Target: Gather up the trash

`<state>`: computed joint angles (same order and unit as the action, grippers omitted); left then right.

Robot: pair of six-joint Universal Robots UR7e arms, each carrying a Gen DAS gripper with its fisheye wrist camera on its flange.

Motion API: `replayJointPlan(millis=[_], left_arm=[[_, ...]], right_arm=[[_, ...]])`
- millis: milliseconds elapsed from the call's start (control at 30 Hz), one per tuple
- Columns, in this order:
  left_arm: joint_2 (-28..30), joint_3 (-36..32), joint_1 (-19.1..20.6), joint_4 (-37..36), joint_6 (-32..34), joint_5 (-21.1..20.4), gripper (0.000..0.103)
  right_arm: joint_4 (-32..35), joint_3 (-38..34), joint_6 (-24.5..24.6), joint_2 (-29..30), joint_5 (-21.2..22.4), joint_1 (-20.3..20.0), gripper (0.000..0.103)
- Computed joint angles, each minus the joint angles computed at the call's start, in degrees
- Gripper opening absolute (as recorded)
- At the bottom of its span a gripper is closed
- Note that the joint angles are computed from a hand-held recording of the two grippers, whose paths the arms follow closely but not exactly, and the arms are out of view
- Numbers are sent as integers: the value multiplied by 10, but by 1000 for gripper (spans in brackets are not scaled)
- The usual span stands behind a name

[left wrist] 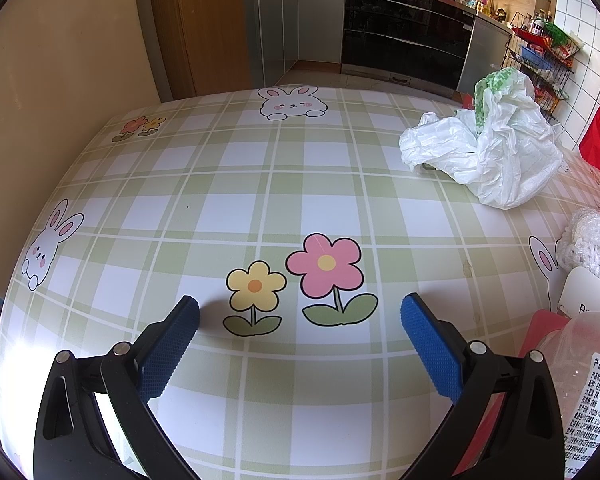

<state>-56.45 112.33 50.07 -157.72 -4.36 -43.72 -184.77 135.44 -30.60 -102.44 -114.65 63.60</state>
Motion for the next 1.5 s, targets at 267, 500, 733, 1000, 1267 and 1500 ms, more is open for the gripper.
replayJointPlan(millis=[267,500,733,1000,1267,1500], left_arm=[[0,0,0,0,0,0,98],[0,0,0,0,0,0,99],[-3,-11,2,38,-12,-7,98],[-8,-19,3,73,-13,-17,98],[-73,45,-59,-44,-28,119,98],[-224,76,-166,135,-143,113,98]], right_arm=[[0,0,0,0,0,0,99],[4,0,-2,-5,3,-3,99],[1,0,-1,-1,1,-1,99],[0,5,-6,-11,4,-7,98],[-79,63,39,-117,29,31,98],[-5,102,44,-241,8,222,98]])
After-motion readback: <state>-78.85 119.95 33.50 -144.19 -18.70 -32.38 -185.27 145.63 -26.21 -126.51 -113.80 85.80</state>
